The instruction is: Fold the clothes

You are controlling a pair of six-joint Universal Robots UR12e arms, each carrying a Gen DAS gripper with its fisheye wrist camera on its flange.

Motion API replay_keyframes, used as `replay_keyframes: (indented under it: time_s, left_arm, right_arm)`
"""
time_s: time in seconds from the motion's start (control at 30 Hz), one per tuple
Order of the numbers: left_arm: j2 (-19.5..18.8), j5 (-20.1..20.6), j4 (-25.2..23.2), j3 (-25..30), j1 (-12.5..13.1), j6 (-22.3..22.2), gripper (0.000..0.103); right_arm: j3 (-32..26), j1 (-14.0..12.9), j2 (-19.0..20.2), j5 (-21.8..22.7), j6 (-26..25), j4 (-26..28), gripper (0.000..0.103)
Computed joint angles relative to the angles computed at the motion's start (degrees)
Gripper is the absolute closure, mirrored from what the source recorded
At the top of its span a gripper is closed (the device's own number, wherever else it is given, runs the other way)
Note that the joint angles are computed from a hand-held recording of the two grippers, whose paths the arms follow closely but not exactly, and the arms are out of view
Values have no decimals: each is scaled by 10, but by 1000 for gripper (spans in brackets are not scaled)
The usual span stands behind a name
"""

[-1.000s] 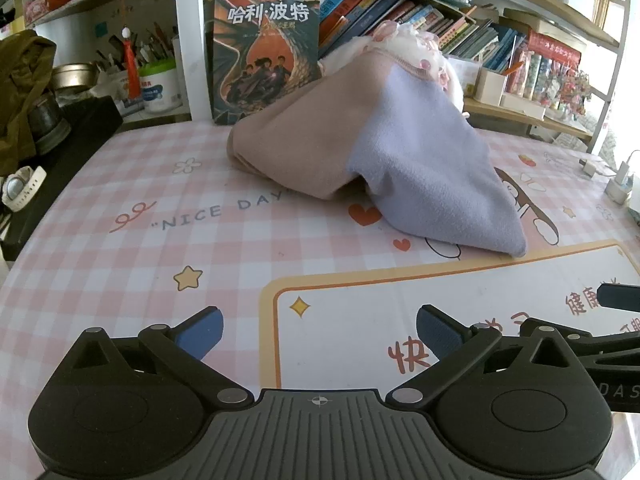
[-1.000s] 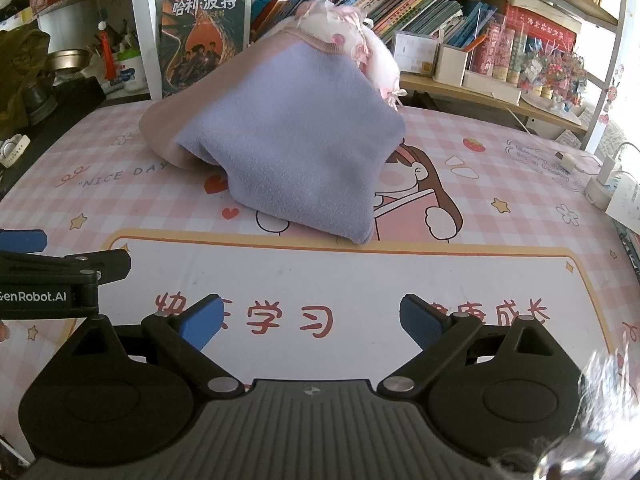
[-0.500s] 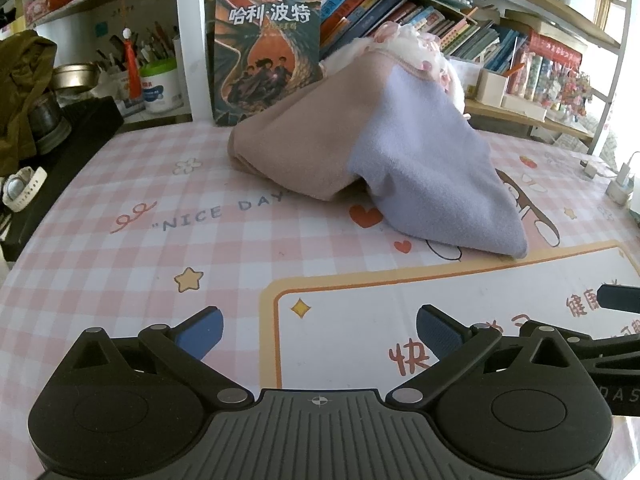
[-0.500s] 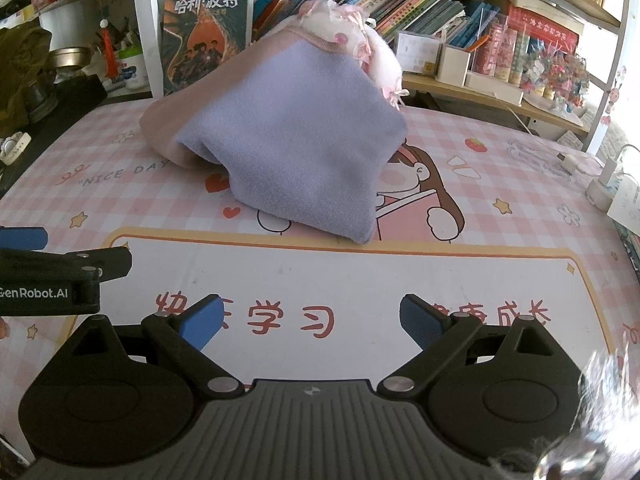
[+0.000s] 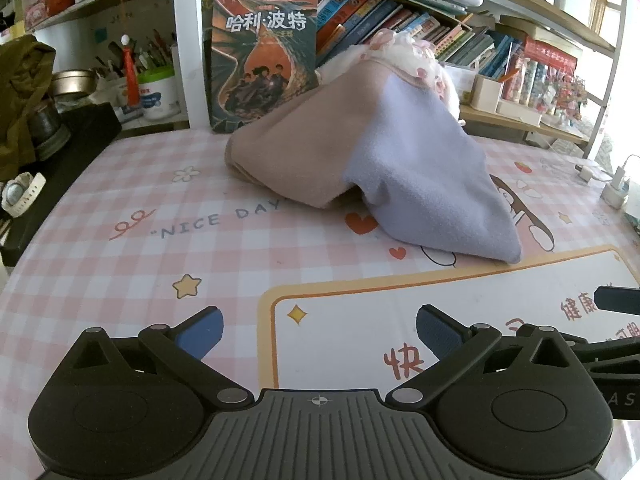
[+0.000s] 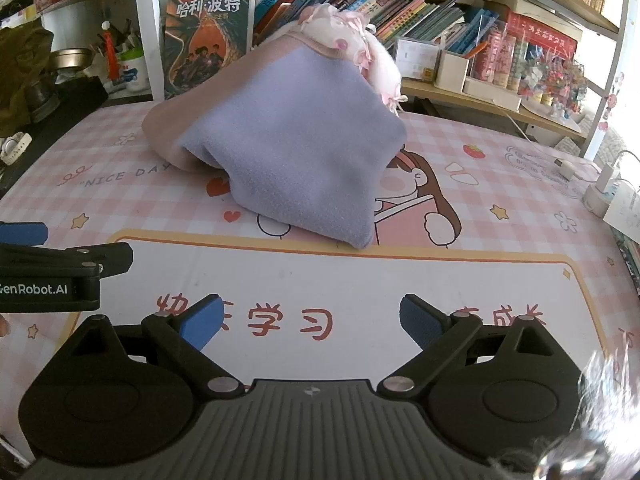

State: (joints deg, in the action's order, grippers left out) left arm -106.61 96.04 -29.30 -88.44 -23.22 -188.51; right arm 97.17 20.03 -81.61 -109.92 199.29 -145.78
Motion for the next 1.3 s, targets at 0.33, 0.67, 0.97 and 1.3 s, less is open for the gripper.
replay_keyframes:
  time_s: [0.33, 0.67, 0.97, 1.3]
  left_arm:
    - [0, 2, -8, 0, -3, -3, 0]
    - [-6, 16, -52, 10, -9, -16, 0]
    - [-17, 18, -73, 30, -21, -38, 0]
    - [-47, 79, -79, 78, -63, -101, 0]
  right_arm:
    - [0, -1, -1, 4, -1, 5, 8]
    - [4, -9, -6, 25, -1, 25, 8]
    - [14, -33, -14, 67, -24, 23, 8]
    - [46, -97, -39, 159, -80, 10, 8]
